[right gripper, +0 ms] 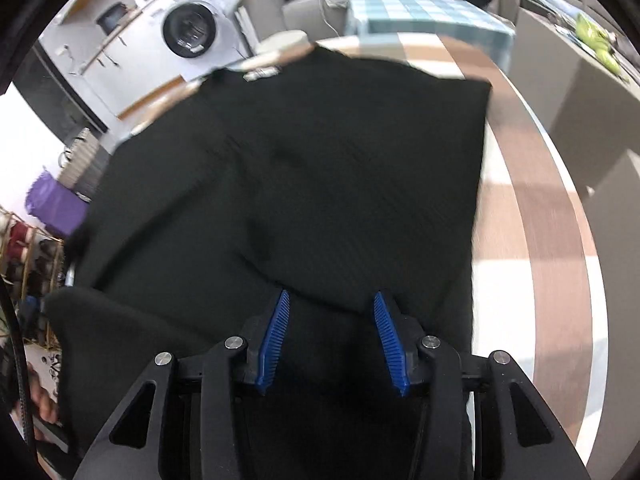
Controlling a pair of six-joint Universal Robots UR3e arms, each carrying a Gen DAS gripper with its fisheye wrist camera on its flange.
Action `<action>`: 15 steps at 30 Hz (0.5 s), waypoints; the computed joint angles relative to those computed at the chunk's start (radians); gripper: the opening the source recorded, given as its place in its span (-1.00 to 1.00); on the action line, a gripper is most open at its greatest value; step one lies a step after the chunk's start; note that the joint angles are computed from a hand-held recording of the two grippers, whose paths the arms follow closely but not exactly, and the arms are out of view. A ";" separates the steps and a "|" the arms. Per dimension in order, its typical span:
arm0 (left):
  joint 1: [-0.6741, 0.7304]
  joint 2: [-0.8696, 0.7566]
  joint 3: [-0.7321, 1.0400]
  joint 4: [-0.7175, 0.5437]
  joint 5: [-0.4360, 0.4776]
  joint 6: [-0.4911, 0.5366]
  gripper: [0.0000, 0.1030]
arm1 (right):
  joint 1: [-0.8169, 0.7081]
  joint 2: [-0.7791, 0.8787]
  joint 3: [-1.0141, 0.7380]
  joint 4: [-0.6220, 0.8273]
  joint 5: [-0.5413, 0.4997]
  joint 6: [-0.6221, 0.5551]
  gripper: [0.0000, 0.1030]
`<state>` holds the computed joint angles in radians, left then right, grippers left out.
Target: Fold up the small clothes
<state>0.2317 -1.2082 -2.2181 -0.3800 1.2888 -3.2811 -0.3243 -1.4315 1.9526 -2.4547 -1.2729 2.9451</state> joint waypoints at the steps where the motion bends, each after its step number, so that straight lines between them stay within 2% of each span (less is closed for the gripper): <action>1: 0.034 0.021 -0.006 -0.015 -0.015 -0.002 0.80 | -0.005 -0.006 0.015 -0.011 0.005 -0.005 -0.11; 3: 0.097 0.052 -0.012 -0.051 -0.053 0.002 0.81 | -0.022 -0.051 0.086 -0.067 0.053 -0.037 -0.11; 5: 0.153 0.078 -0.012 -0.091 -0.096 0.011 0.81 | -0.022 -0.082 0.142 -0.128 0.041 -0.027 -0.11; 7: 0.181 0.094 -0.016 -0.104 -0.116 0.027 0.81 | -0.020 -0.082 0.130 -0.140 0.080 0.016 -0.09; 9: 0.166 0.086 -0.005 -0.106 -0.096 0.031 0.81 | -0.035 -0.055 0.099 -0.114 0.148 0.069 -0.07; 10: 0.132 0.076 0.006 -0.102 -0.065 0.027 0.81 | -0.012 -0.023 0.075 -0.138 0.138 0.112 -0.07; 12: 0.080 0.054 0.022 -0.091 -0.018 0.017 0.81 | 0.081 0.023 0.034 -0.222 0.010 0.129 -0.07; 15: 0.022 0.010 0.042 -0.067 0.031 0.006 0.81 | 0.118 0.070 -0.001 -0.234 0.035 0.109 -0.07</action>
